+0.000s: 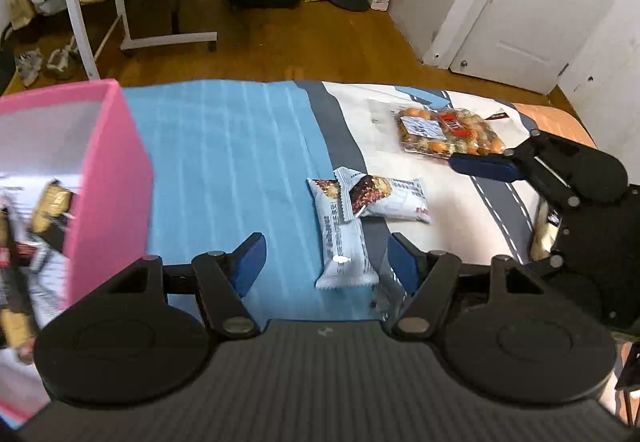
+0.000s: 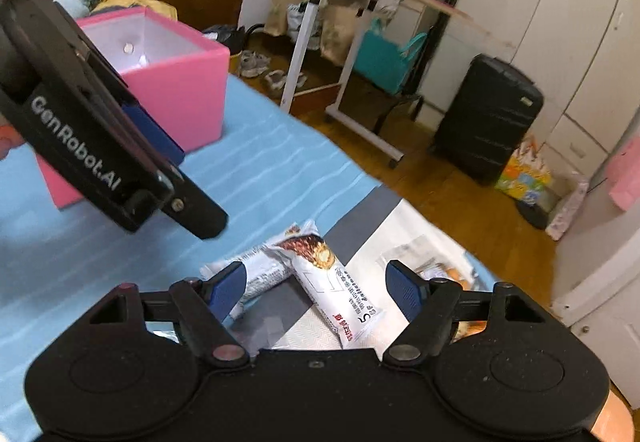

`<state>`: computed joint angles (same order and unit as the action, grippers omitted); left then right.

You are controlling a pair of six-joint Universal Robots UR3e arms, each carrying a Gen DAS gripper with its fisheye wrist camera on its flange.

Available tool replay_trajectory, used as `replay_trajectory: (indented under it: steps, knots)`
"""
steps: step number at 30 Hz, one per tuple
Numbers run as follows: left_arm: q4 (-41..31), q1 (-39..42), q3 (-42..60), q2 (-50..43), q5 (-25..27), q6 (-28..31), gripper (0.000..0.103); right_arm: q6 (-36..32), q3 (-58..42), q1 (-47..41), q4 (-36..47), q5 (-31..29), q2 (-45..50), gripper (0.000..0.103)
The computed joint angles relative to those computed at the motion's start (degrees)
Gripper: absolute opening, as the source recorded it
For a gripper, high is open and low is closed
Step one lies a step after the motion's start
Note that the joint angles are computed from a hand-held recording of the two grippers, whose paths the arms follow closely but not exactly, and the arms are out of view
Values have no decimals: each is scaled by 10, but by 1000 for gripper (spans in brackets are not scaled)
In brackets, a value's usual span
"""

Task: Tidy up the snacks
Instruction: 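Grasp a white wafer bar with the left tool while the right grasps another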

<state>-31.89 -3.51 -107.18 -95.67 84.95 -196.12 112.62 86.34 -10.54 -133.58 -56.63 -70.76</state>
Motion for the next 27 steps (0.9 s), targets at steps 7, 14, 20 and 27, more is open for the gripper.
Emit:
replay_trajectory:
  steps: [7,14,20,27]
  knots:
    - [84,-6,7,-108,-10,0,63,31,-69,15,2,-37,98,77]
    - [65,-9,26,-135,-16,1,33,30,-74,13,29,-39,95,54]
    - [60,6,11,-118,-41,13,30,30,-36,9,14,-42,57,39]
    - [32,8,4,-91,-39,16,30,94,2,-1,13,-40,8,35]
